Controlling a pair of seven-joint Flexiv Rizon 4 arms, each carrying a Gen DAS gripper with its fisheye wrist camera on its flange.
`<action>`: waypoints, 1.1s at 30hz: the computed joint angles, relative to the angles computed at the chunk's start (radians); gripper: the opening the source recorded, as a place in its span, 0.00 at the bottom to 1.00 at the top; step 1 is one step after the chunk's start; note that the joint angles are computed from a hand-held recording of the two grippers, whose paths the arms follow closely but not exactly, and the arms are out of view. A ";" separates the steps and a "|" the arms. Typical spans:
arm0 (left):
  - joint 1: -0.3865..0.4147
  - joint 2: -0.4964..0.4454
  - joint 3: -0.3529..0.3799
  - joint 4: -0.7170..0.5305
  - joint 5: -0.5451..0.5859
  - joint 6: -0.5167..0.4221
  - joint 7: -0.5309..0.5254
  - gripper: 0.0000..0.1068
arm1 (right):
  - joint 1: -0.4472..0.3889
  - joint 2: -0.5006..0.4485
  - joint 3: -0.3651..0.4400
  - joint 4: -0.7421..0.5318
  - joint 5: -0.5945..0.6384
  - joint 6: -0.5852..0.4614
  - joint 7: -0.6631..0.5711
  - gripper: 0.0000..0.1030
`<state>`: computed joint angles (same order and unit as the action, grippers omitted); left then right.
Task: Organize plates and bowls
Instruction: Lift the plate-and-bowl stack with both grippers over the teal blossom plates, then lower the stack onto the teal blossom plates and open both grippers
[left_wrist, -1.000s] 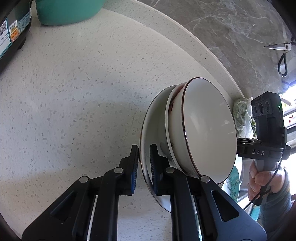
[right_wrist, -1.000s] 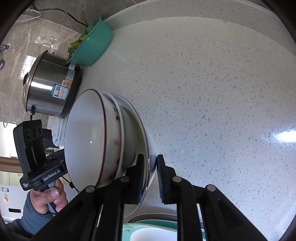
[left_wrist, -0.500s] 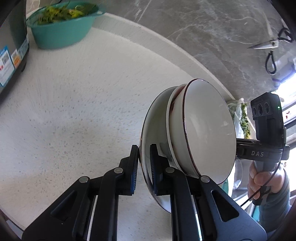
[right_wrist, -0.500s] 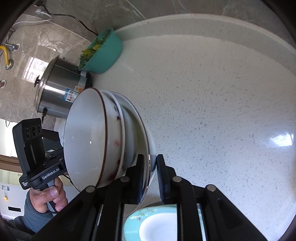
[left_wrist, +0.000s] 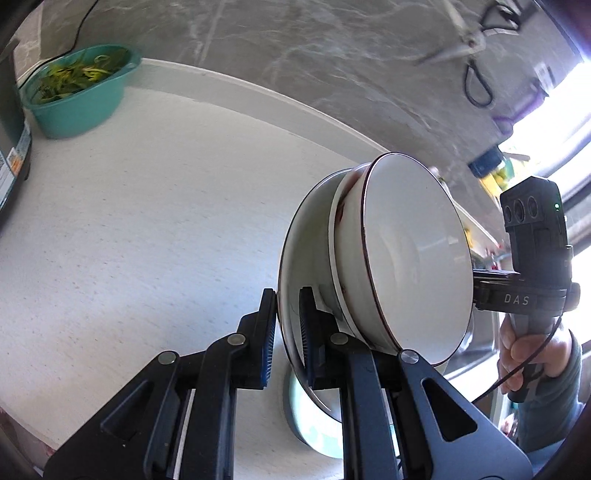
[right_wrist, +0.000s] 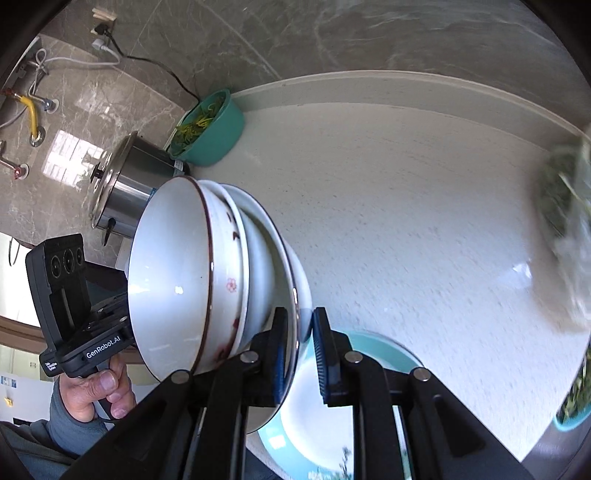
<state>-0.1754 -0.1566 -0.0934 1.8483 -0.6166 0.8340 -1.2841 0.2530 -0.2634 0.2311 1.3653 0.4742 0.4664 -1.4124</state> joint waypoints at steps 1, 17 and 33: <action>-0.006 0.005 -0.004 0.005 0.002 0.000 -0.002 0.09 | -0.002 0.011 0.000 0.015 0.001 0.006 0.006 0.17; -0.119 0.021 -0.048 0.108 -0.009 0.025 -0.021 0.09 | -0.034 0.209 -0.045 0.312 0.076 0.045 0.057 0.17; -0.136 0.012 -0.048 0.169 0.020 0.086 -0.067 0.09 | -0.029 0.213 -0.056 0.365 0.123 0.042 0.007 0.18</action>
<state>-0.3115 -0.1451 -0.1419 2.0176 -0.5970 0.9202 -1.3513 0.2241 -0.0505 0.1755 1.7308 0.5976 0.5079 -1.4055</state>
